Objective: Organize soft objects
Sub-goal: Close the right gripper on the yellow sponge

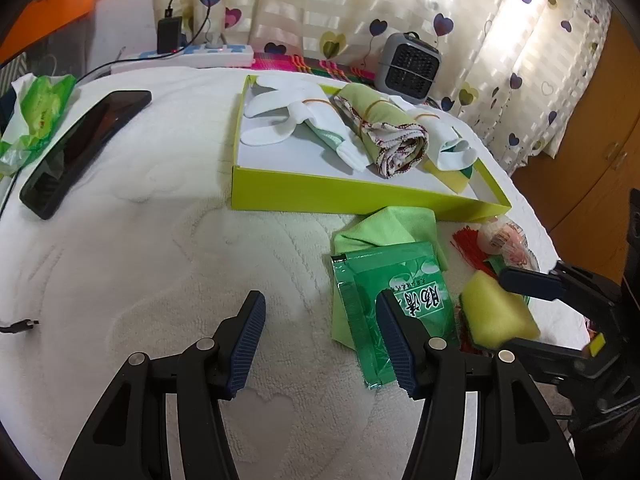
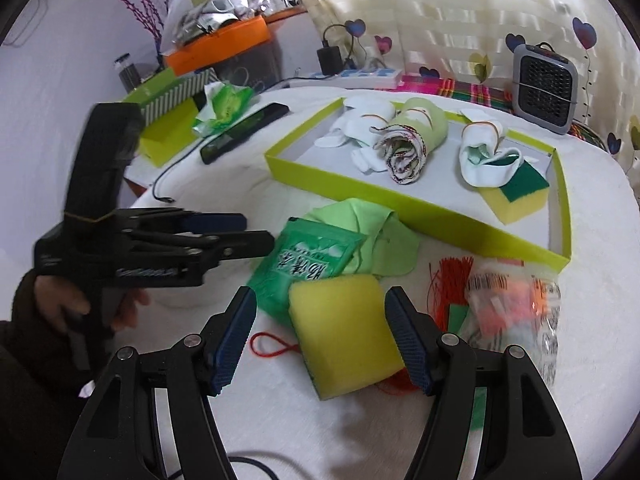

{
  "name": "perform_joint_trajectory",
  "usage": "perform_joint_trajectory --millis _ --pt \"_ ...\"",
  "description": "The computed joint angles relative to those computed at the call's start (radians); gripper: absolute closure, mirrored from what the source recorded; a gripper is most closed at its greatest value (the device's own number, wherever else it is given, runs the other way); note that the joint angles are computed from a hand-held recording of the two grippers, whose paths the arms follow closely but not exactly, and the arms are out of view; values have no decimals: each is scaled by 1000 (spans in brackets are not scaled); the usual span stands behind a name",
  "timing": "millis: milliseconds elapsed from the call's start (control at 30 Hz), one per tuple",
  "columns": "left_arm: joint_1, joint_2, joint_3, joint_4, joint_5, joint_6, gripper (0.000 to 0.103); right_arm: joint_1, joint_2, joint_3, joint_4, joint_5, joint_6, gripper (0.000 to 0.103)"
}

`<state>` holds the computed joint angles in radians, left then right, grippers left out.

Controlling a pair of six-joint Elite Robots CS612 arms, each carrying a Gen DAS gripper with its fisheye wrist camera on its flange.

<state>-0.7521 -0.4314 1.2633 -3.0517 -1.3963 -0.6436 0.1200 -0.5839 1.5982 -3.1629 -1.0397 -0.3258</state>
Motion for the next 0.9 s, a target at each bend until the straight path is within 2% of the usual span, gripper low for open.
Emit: perform_joint_trajectory --millis 100,267,367,533,700,833,900 --pt "0 -2 1 6 2 1 46 -9 -6 17 -21 23 7 36" --pt "-2 -3 4 13 9 4 46 -12 -6 38 -98 -29 32 36" --pt "-2 -4 2 18 14 2 46 -11 -4 30 -83 -45 20 36" --pt "-6 -3 -6 42 17 10 46 -9 11 4 -82 -32 72 36" --pt "-2 -2 -5 18 -27 6 46 4 19 -14 -41 -77 57 36" --pt "-1 1 -10 14 -46 -4 42 -3 29 -28 -16 -61 109 36" --pt "-2 1 -11 17 -45 -5 42 -6 32 -29 -28 -57 125 44"
